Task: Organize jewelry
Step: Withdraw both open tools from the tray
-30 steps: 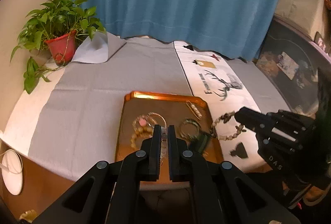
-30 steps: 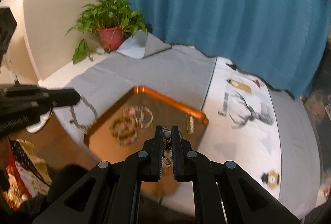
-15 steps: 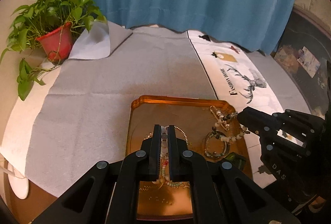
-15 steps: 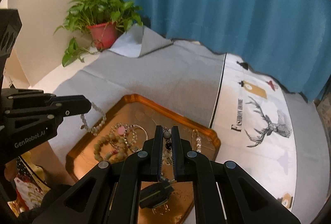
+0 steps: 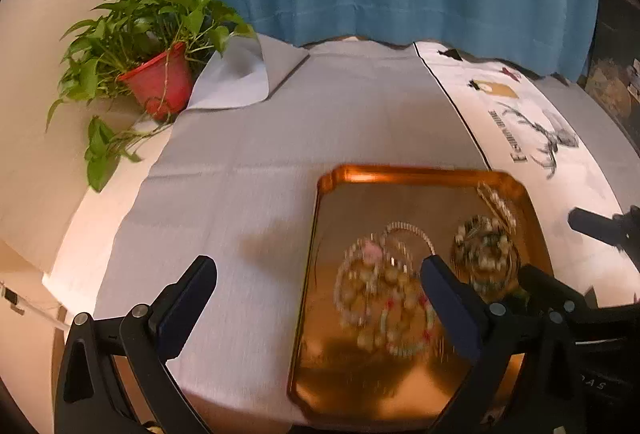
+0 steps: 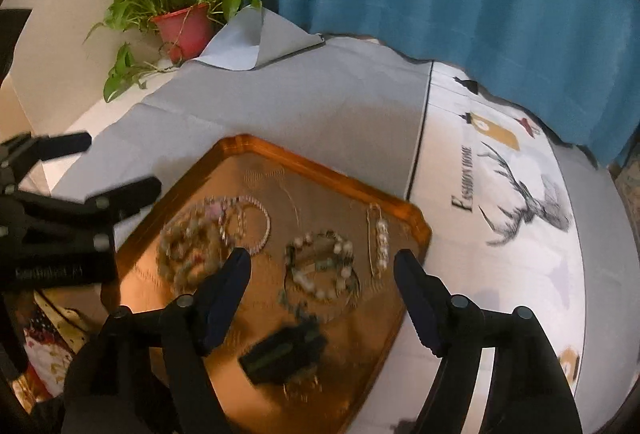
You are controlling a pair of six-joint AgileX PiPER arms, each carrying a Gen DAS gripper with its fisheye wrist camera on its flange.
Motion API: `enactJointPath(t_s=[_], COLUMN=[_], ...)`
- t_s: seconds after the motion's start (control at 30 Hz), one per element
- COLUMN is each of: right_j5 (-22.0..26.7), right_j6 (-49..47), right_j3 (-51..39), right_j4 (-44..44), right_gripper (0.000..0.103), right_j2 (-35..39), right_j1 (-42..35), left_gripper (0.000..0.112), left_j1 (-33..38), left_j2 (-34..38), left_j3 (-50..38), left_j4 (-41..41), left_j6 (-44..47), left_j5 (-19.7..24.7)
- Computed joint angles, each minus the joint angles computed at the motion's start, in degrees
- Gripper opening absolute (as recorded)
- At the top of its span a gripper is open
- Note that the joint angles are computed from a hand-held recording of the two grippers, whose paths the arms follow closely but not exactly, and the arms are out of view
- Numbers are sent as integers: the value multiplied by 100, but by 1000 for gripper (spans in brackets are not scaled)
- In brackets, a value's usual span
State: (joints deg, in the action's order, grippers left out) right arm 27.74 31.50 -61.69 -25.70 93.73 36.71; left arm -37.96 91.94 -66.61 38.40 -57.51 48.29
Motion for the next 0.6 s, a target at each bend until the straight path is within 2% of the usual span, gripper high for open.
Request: enactJointPath(t_s=[0.1,0.23,0.3,0.6], right_j5=[-19,182,252,784], right_j6=[553,1672,1939,3054], right_j3=[595,1226,1430,2000], right_j4=[-281,-1052,-1151,-1644], right_gripper=[75,76,77,77], right_j2=[-392,-832,-965,-1465], right_j1=[204,740,916,1743], left_gripper=[102,102,102,102], left_j1=[-248,-659,-920,-2114], left_j2=[-356,-829,-1019,-1445], left_j3=[448,978,1187,1536], left_j4=[76,31,53,205], left_j6=[-351,-962,-1277,-2225], left_j5=[53,212,333,1172])
